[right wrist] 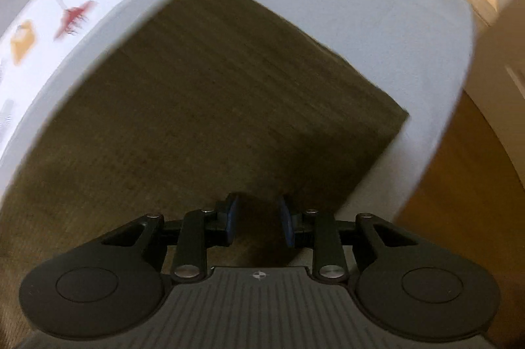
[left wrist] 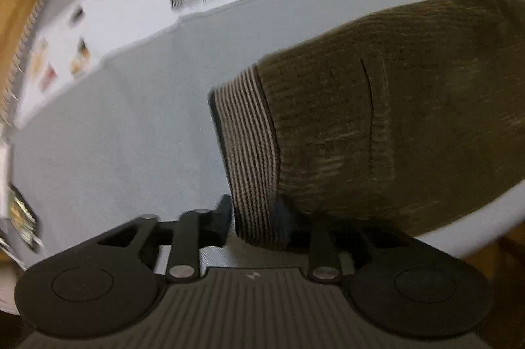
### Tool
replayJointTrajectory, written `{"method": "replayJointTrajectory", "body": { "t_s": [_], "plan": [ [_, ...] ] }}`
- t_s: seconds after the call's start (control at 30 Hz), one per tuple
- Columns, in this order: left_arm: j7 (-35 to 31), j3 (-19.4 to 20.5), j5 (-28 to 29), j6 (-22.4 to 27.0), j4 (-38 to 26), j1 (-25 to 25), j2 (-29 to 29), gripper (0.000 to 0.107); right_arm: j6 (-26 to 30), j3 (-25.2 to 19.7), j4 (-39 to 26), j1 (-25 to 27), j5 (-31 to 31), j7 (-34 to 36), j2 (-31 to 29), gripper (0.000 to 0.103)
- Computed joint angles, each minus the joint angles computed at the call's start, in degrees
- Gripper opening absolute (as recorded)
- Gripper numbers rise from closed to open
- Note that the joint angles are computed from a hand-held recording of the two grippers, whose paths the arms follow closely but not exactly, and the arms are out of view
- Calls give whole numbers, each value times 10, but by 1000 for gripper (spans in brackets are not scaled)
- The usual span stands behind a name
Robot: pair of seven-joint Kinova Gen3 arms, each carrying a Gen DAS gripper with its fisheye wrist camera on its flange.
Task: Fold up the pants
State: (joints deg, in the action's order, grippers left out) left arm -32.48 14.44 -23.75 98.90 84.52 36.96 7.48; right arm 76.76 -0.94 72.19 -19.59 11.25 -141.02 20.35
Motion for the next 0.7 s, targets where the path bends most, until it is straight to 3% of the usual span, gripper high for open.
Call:
{"method": "replayJointTrajectory", "body": {
  "t_s": [0.07,0.13,0.23,0.3,0.43,0.57,0.63,0.7],
  "plan": [
    [42,-12,-47,-7,-2,29,-14,46,0,0,0,-4,9,4,0,29],
    [89,9,-90,-47,10,21,-44,46,0,0,0,-6,12,3,0,29],
    [108,73,-96,-117,16,-51,-62,45,-13,-2,17,-6,18,12,-9,28],
    [78,82,-57,-137,4,-90,-47,44,-22,-1,28,-3,19,15,-16,24],
    [24,18,8,-79,6,-64,37,42,-41,2,58,3,31,-1,-36,0],
    [33,-56,-47,-48,-56,41,49,44,-82,-6,102,42,26,-57,-80,2],
    [55,-66,-88,-76,-64,76,37,49,-115,0,133,49,40,-103,-106,6],
    [70,-77,-101,-102,-75,96,40,57,-135,34,158,26,59,-149,-127,9]
  ]
}}
